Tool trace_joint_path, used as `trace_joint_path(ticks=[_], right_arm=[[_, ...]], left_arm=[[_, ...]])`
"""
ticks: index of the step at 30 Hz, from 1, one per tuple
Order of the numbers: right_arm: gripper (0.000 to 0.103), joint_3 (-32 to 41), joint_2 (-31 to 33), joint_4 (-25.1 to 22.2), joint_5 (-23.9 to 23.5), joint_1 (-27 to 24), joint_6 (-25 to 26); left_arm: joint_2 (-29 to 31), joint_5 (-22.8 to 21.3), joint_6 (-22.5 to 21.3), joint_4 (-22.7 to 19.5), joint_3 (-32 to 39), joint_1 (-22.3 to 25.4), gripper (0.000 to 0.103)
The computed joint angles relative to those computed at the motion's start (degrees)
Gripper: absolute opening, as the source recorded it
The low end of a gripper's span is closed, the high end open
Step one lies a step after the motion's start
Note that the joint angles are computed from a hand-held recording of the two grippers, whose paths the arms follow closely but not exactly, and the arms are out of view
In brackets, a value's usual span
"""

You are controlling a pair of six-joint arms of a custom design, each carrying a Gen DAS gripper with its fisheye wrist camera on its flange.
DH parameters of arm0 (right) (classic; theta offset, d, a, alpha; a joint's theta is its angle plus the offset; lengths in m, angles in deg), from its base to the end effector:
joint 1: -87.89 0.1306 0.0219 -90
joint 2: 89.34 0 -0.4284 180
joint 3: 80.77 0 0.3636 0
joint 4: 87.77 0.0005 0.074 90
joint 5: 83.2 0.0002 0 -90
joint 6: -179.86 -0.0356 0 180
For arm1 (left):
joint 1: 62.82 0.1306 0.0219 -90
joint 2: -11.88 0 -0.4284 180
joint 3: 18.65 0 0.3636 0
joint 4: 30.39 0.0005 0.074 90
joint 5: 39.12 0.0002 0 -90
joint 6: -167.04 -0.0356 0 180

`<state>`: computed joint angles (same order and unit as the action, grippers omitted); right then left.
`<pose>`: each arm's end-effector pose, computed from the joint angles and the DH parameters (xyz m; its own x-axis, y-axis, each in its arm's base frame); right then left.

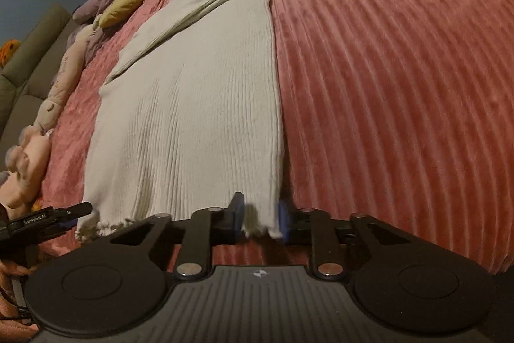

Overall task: Fold small clothes
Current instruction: 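Grasp the ruffled hem with the left tool while the right tool grasps it too, then lift the hem with both tools and fold it toward the collar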

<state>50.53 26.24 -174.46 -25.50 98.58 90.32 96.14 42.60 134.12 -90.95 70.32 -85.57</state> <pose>0.5769 0.1278 0.5171 -0.9263 -0.1818 -0.3301 -0.3354 0.7968 0.5025 0.3730 -0.1514 0.4962 -0.6734 -0.6184 -0.4051 -0.4732 0.7816 -0.4065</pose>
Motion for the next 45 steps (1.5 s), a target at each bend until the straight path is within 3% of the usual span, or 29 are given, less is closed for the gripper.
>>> trace_joint_path(ticks=[1, 7, 11, 16, 17, 20, 28, 35, 41, 45], right_arm=[[0.018, -0.08, 0.07, -0.32, -0.22, -0.06, 0.1], [0.019, -1.55, -0.32, -1.0, -1.38, -0.35, -0.94], [0.026, -0.48, 0.9, -2.18, -5.07, -1.25, -4.21], [0.022, -0.8, 1.07, -2.4, -6.51, -1.77, -5.17], [0.015, -0.7, 1.0, -2.65, -5.8, -1.77, -4.38], [0.01, 0.2, 1.04, -3.17, -4.45, -1.34, -2.4], [0.009, 2.47, 0.98, 2.29, -7.09, -0.81, -4.12], [0.008, 8.77, 3.94, 7.31, -5.6, 0.56, -7.54], [0.008, 16.04, 8.21, 8.65, -2.56, 1.74, -8.7], [0.008, 25.04, 13.3, 7.4, 0.72, 2.81, -9.1]], left_arm=[[-0.03, 0.43, -0.16, 0.05, -0.17, -0.05, 0.026], [-1.42, 3.78, 1.8, 1.77, -2.65, 0.62, 0.027], [-2.34, 6.05, 3.63, 4.79, -4.11, 1.9, 0.026], [-2.84, 7.31, 4.75, 5.35, -4.62, 2.66, 0.014], [-3.06, 7.41, 4.6, 5.66, -4.65, 2.66, 0.014], [-3.52, 6.75, 3.66, 5.37, -3.81, 2.58, 0.013], [-3.87, 3.28, 1.54, 9.38, 0.26, 3.45, 0.012], [-1.43, 1.08, -1.36, 12.23, 4.27, 5.7, 0.012], [1.75, 0.9, -2.49, 11.37, 7.18, 8.75, 0.012], [4.3, 0.92, -3.07, 11.13, 9.61, 11.42, 0.012]])
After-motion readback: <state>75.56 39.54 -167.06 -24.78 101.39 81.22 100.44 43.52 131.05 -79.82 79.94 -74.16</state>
